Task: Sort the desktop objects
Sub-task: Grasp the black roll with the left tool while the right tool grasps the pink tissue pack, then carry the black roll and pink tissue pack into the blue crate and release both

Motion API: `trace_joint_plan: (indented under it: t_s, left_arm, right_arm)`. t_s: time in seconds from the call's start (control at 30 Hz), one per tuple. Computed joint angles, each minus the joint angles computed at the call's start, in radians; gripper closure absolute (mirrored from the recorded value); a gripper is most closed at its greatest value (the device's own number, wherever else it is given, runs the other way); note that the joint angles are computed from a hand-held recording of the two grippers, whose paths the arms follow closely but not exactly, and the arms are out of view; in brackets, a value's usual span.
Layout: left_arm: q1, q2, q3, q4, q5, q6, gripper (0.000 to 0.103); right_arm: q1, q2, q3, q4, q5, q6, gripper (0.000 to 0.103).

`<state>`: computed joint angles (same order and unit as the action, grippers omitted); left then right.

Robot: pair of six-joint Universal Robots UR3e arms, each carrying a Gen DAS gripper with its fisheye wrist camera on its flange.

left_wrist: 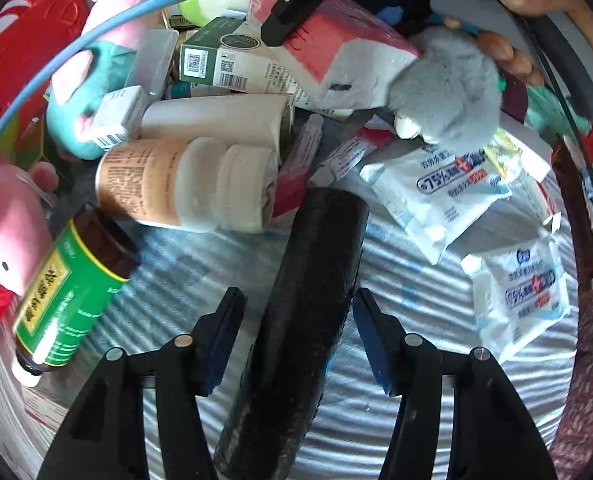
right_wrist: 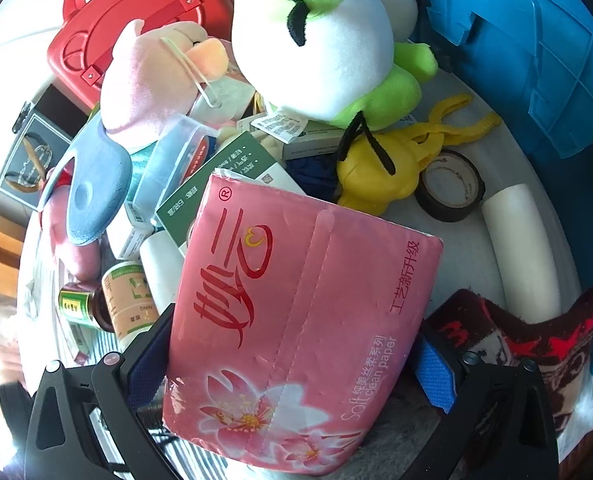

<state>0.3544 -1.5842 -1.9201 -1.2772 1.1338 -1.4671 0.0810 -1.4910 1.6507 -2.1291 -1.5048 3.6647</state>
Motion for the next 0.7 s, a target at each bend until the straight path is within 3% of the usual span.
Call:
trace_joint_plan:
  t_s: [0.2,0.33,0.47,0.53,0.57,0.67,0.7]
  left_arm:
    - [0.085,0.158,-0.143,0.009,0.006,-0.117,0.067]
    - [0.191,0.281,-0.231,-0.018,-0.016,-0.133,0.069]
    - [0.317,0.446,-0.264,-0.147,-0.072,-0.056,0.069]
    - [0.374,0.513,-0.226,-0.255,-0.087,0.008,0.069]
    - [0.35,0.485,-0.188,-0.222,-0.148,-0.048,0.069]
    - [0.381,0.466,-0.007,-0.35,-0.179,-0.034,0.069]
    - [0.356,0.487,0.011,-0.371,-0.243,-0.045,0.069]
  right_arm:
    - [0.061,0.039,-0.043,-0.012,-0.064,-0.111,0.003]
    - [0.066,-0.025,0.004,-0.071,-0.033,-0.17,0.008]
    - [0.089,-0.136,0.007,-0.029,-0.062,-0.202,0.008]
    - [0.108,-0.166,0.049,-0.07,-0.072,-0.21,0.008]
    - [0.129,-0.192,0.102,-0.116,-0.098,-0.205,0.008]
    - [0.166,-0.31,0.133,-0.098,-0.138,-0.207,0.008]
    - [0.176,-0.312,0.106,-0.091,-0.159,-0.204,0.008]
